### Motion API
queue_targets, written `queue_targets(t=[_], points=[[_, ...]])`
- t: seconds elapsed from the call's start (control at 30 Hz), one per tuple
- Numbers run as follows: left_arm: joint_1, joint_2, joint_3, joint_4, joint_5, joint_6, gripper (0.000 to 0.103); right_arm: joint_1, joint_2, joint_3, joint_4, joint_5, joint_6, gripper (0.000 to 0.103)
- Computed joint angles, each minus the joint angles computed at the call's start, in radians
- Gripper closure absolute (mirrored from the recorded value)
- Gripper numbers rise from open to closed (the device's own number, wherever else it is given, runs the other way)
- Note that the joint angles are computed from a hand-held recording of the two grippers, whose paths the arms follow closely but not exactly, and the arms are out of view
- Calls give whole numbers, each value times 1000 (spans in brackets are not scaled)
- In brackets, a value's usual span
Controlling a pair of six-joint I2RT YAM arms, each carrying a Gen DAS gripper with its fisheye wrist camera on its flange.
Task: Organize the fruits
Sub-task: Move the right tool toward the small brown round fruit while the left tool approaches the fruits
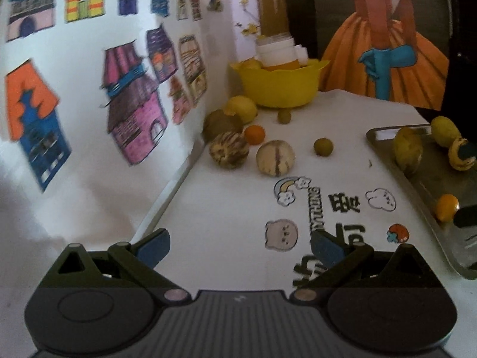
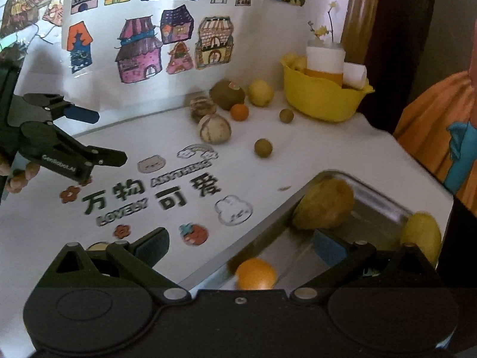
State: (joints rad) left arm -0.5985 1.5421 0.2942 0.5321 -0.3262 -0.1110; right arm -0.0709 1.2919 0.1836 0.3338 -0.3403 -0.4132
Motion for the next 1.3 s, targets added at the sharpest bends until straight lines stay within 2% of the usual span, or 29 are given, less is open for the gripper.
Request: queue_targets(t=[0.1,0.27,0.4,0.53,0.67,0.8,0.9,1.0,1.17,1.3], points=[[20,46,5,88,42,63,0,-6,97,53,63,-14,-32,1],[38,142,29,263,80,207,0,-4,265,198,97,-11,-80,1],[62,220,78,343,143,304,0,-3,387,358,23,-38,-110,2],[68,282,132,378,197,374,0,6,496,520,-68,-33,-159,10],[66,350,197,363,225,466,4,20,604,672,-162,-27,-189,19],[69,401,272,287,234,544,10,39,681,770,-212,-8,-212,27],[75,425,309,267,238,546,12,55,730,824,-243,-8,-206,35],[82,444,345,240,244,553,17,80,754,840,-244,7,-215,39],[83,485,405,190,241,571,33,109,785,862,-245,32,-227,51],[87,512,437,169,233,573,36,125,805,881,-250,48,-225,55]])
